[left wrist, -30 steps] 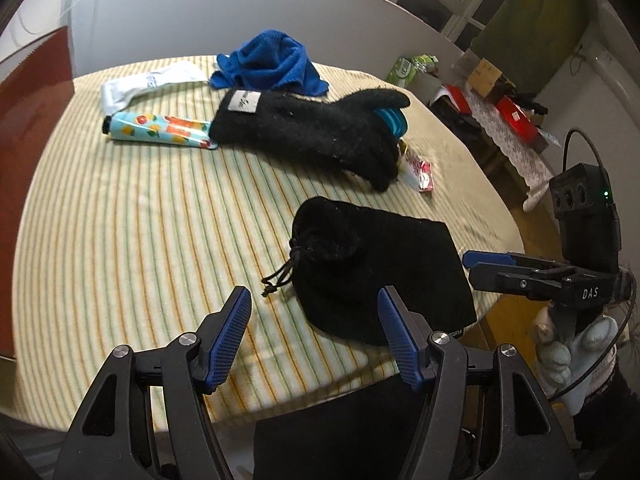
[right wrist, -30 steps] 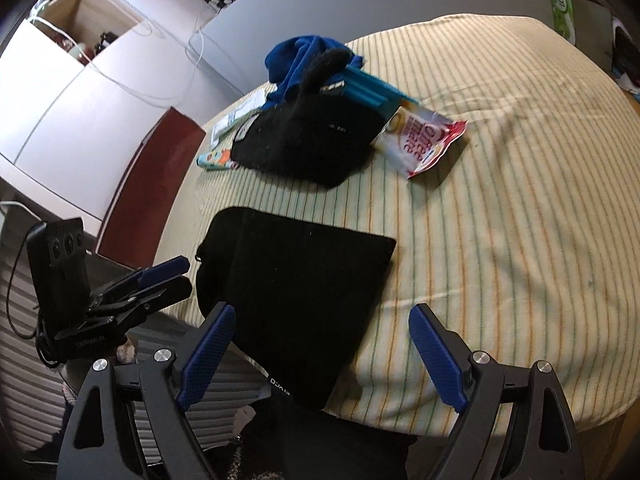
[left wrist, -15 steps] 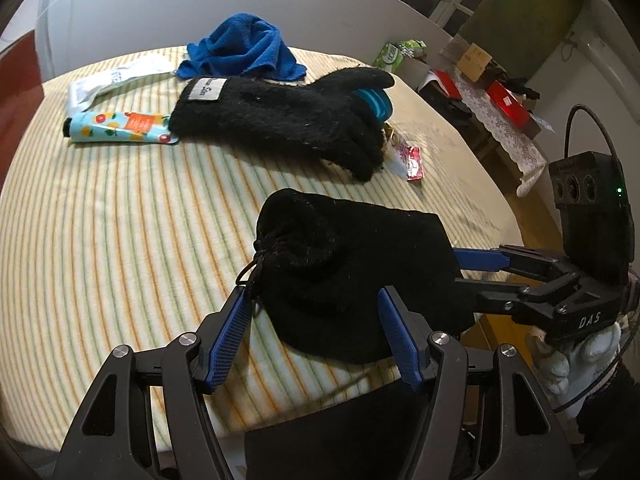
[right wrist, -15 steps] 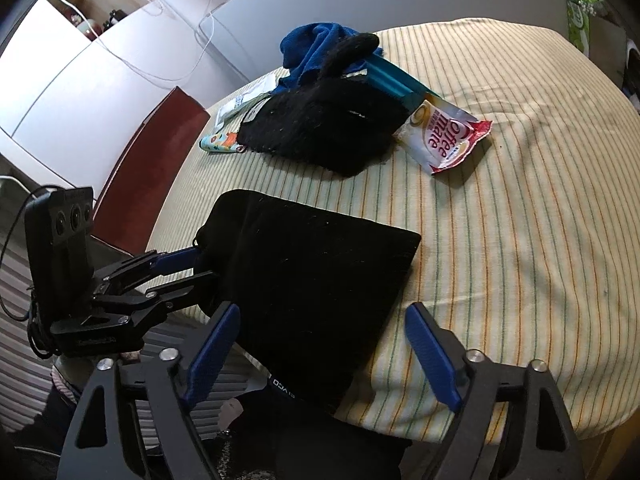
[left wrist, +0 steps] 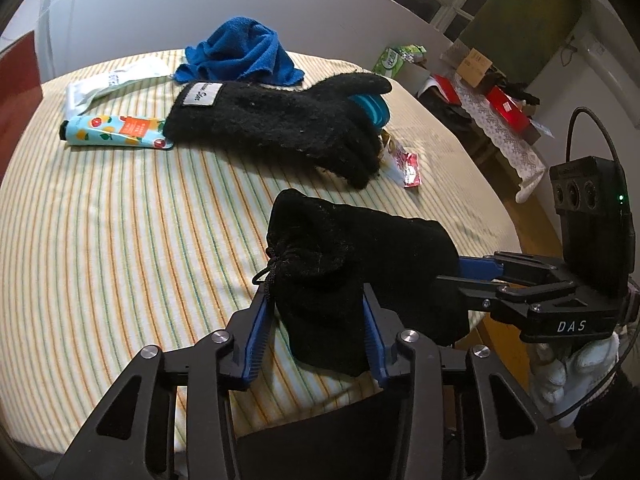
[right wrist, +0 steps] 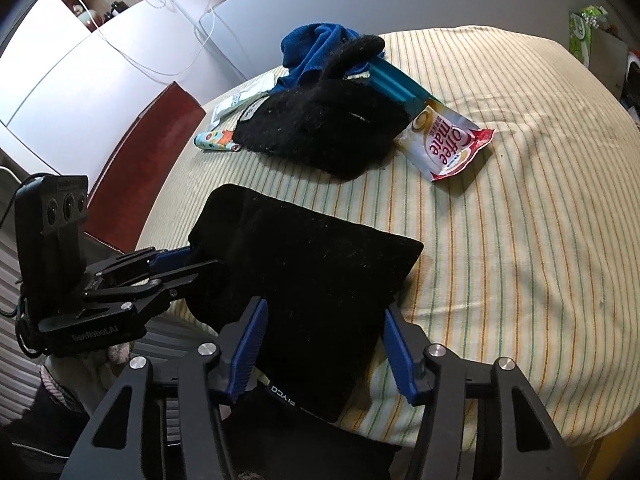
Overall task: Organize soft objects
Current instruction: 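Lift the black pouch with the left gripper and release it into the box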
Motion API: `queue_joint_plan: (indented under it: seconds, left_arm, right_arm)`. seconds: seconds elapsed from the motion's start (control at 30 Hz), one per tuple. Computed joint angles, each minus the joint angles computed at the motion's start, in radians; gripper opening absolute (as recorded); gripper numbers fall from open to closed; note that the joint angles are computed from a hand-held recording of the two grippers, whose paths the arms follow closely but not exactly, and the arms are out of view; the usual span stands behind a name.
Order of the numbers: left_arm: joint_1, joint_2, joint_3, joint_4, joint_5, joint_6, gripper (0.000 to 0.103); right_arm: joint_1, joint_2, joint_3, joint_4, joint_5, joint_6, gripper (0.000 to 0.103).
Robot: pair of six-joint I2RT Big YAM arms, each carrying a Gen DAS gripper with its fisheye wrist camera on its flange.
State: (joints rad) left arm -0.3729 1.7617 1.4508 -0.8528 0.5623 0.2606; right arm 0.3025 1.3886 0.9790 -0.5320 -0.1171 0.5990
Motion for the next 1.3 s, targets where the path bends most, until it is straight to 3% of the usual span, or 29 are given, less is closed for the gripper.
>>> queue_joint_plan:
  seconds: [0.33, 0.6, 1.03, 1.3]
  left_arm:
    - [0.013, -0.020, -0.006, 0.015, 0.010, -0.018, 0.036]
    - [0.071, -0.066, 0.002, 0.056, 0.034, -0.050, 0.036]
    - [0.232, -0.049, 0.126, 0.129, 0.041, -0.135, 0.036]
    - [0.305, 0.038, 0.258, 0.146, 0.008, -0.218, 0.034]
  right_arm:
    - [0.017, 0.004, 0.034, -0.016, 0.023, -0.013, 0.041]
    - [0.061, 0.049, 0.176, -0.068, 0.042, -0.092, 0.041]
    - [0.173, 0.332, 0.682, -0.172, 0.082, -0.356, 0.041]
    - [0.188, 0.574, 1.064, -0.256, 0.021, -0.417, 0.033]
